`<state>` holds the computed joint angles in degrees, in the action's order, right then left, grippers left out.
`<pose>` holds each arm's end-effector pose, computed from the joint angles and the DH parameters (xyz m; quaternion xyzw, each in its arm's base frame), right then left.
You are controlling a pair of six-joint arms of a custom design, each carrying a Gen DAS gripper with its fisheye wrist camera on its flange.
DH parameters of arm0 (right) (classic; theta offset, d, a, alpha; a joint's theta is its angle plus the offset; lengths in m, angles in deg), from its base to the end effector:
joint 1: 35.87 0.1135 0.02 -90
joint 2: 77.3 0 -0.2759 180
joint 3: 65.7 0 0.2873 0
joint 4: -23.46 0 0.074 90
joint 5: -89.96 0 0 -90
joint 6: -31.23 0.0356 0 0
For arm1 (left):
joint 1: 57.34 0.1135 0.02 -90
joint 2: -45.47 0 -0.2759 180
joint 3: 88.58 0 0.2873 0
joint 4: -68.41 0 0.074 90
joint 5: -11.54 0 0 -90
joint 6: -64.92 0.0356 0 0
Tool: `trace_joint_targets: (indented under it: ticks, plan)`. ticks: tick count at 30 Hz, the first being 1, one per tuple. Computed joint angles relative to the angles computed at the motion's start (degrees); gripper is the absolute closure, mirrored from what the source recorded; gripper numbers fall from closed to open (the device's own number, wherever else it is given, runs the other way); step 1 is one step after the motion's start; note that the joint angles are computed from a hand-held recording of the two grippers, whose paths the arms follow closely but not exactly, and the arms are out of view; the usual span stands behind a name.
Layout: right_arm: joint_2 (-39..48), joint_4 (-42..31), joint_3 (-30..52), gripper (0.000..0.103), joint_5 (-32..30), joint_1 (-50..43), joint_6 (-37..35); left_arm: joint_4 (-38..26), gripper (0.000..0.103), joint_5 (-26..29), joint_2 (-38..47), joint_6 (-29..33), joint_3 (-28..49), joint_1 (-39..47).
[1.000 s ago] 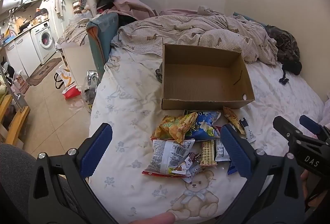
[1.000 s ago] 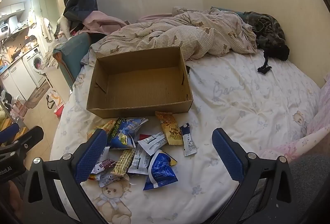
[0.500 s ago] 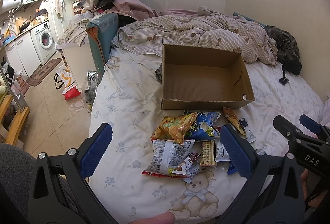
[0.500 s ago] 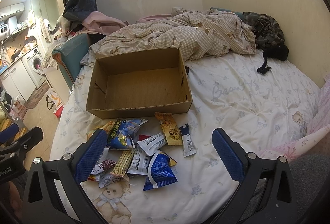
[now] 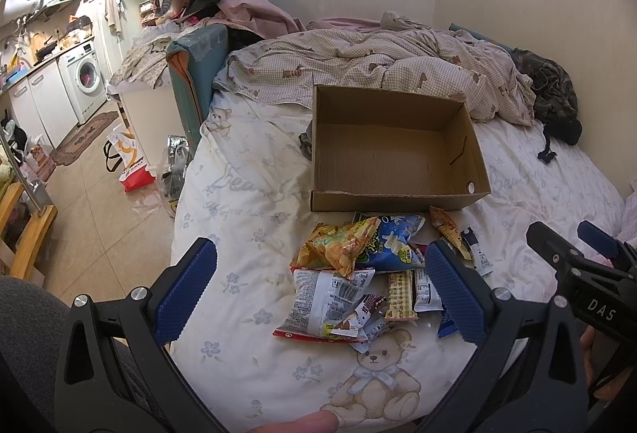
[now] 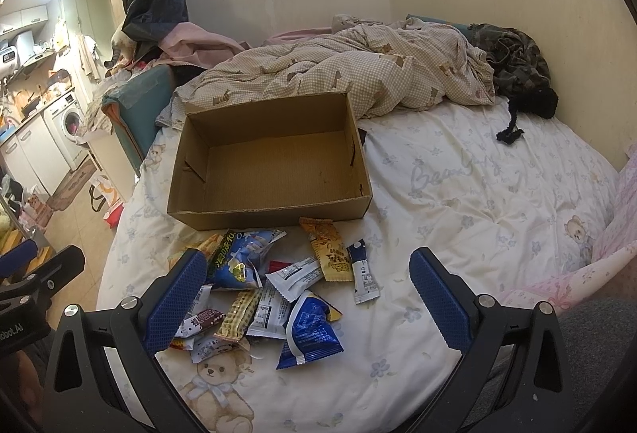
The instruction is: Organize snacks
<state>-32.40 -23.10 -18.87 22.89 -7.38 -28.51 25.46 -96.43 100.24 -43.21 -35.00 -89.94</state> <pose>0.1716 0.0773 0.2429 0.0906 0.9029 0.0256 0.4193 0.1959 -0.1122 0.2578 0.0542 0.9101 -0.0349 0.4093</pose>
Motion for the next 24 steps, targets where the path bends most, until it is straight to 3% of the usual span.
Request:
trace_joint_targets:
  ticks: [24]
  plan:
    - [-0.26,-0.16,-0.04,0.0,0.11,0.24,0.3,-0.69,0.0,-0.15,-0.34,0.08,0.42,-0.16]
